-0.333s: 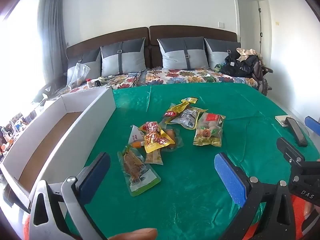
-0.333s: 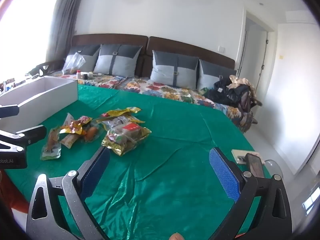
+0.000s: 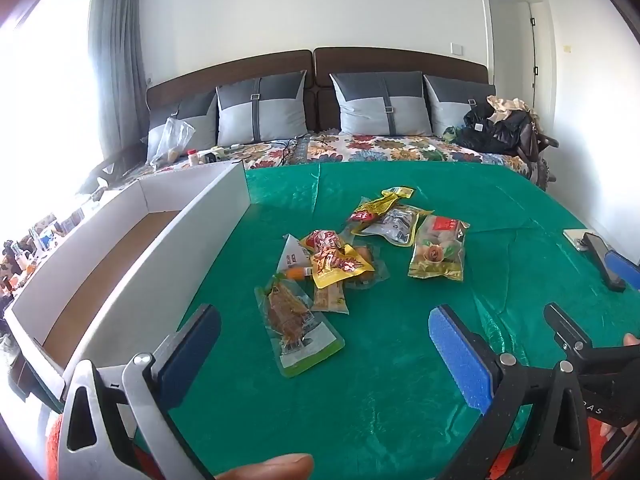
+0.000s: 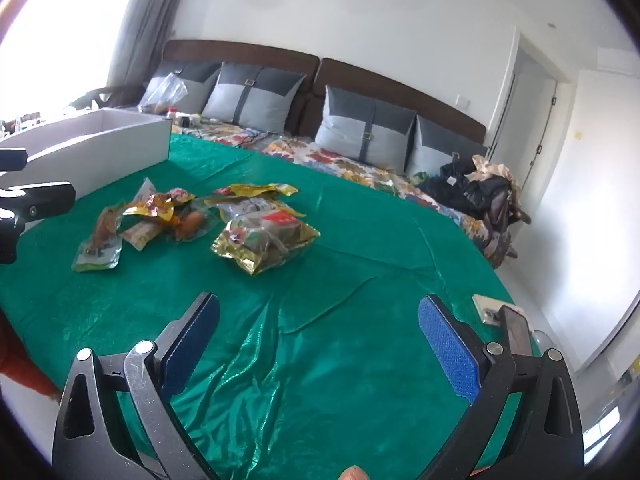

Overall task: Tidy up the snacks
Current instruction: 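Move the left tool toward the snack pile on the green sheet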

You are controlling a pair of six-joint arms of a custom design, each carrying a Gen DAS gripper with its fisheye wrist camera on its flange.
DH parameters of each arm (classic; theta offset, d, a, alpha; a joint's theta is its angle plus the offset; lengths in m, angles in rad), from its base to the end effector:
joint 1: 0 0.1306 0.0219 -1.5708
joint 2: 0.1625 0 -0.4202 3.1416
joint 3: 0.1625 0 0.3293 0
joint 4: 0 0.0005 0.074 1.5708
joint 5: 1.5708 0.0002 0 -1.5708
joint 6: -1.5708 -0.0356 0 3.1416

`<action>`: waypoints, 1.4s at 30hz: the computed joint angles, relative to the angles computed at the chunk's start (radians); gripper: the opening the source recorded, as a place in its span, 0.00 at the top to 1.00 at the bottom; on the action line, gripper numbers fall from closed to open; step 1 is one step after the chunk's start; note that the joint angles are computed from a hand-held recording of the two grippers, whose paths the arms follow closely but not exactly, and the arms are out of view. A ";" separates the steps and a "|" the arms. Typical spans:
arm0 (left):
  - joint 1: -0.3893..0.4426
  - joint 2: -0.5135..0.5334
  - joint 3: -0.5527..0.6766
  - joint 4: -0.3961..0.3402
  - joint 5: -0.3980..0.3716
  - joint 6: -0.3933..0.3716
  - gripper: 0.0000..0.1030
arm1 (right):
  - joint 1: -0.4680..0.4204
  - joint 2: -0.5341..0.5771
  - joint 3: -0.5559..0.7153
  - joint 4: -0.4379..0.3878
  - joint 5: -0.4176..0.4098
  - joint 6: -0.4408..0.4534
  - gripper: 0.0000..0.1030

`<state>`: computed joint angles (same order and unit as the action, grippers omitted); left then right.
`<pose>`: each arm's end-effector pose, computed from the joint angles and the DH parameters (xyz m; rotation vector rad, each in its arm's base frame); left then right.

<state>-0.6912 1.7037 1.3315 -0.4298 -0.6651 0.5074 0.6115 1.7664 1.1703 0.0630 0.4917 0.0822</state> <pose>0.4157 -0.3161 0.3394 -0.1020 2.1721 0.1228 0.4458 0.2914 0.2855 -0.4144 1.9979 -0.1875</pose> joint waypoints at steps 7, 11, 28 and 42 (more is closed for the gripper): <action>0.000 0.011 -0.002 0.003 -0.033 -0.010 0.00 | 0.004 -0.010 -0.016 0.055 -0.004 -0.007 0.02; 0.003 0.025 -0.009 0.000 -0.032 -0.004 0.00 | 0.001 -0.002 -0.010 0.043 -0.016 -0.011 0.02; 0.029 0.071 0.001 -0.058 0.011 0.048 0.00 | -0.036 0.058 0.042 -0.120 -0.120 -0.087 0.02; 0.055 0.117 0.005 -0.101 0.093 0.081 0.00 | -0.050 0.085 0.078 -0.211 -0.170 -0.102 0.02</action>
<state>-0.6357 1.8204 1.3369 -0.5304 -0.5721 0.5881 0.5611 1.8510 1.2482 -0.1481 0.3222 -0.0199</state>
